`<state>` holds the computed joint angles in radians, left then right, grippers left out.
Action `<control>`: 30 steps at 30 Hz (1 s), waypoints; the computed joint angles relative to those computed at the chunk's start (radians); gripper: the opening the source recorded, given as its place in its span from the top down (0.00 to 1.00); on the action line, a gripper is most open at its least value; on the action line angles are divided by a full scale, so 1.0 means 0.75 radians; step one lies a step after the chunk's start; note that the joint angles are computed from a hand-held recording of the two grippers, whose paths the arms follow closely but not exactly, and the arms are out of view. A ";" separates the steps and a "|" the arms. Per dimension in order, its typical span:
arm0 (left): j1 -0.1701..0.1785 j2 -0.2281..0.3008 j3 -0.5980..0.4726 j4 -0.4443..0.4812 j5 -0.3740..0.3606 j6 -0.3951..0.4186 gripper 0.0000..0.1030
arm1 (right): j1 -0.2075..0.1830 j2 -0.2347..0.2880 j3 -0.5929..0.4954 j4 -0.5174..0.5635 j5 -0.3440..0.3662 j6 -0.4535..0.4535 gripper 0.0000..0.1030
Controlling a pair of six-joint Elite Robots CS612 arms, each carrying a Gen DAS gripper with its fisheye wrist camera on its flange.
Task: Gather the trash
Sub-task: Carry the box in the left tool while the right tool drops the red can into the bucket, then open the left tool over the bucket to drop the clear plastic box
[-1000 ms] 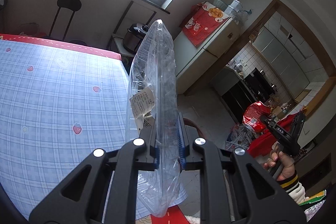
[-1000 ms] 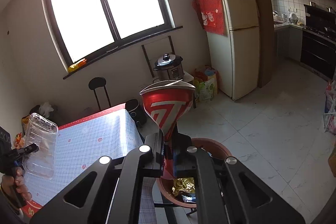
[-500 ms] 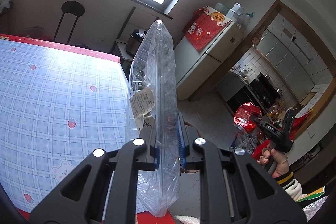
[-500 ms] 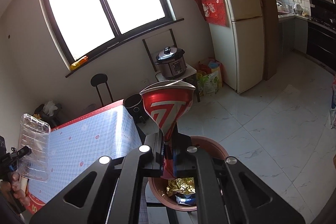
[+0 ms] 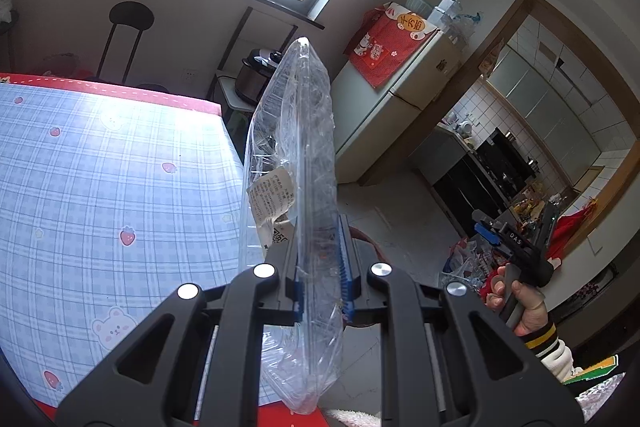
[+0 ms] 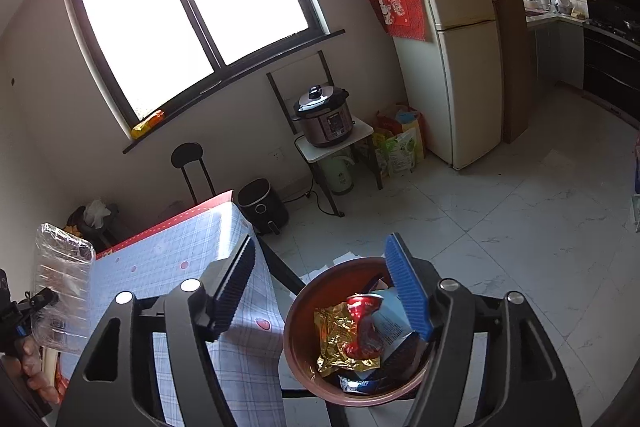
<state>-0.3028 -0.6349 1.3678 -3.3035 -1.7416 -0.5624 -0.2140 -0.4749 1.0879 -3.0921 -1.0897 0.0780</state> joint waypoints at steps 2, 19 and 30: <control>-0.002 0.016 -0.037 0.027 -0.030 0.028 0.83 | -0.002 -0.018 0.032 -0.029 -0.052 0.007 0.11; -0.072 0.298 -0.600 0.405 -0.277 0.230 0.83 | -0.080 -0.126 0.244 -0.111 -0.264 0.030 0.05; -0.137 0.513 -1.044 0.715 -0.281 0.381 0.64 | -0.142 -0.137 0.305 -0.111 -0.319 0.072 0.05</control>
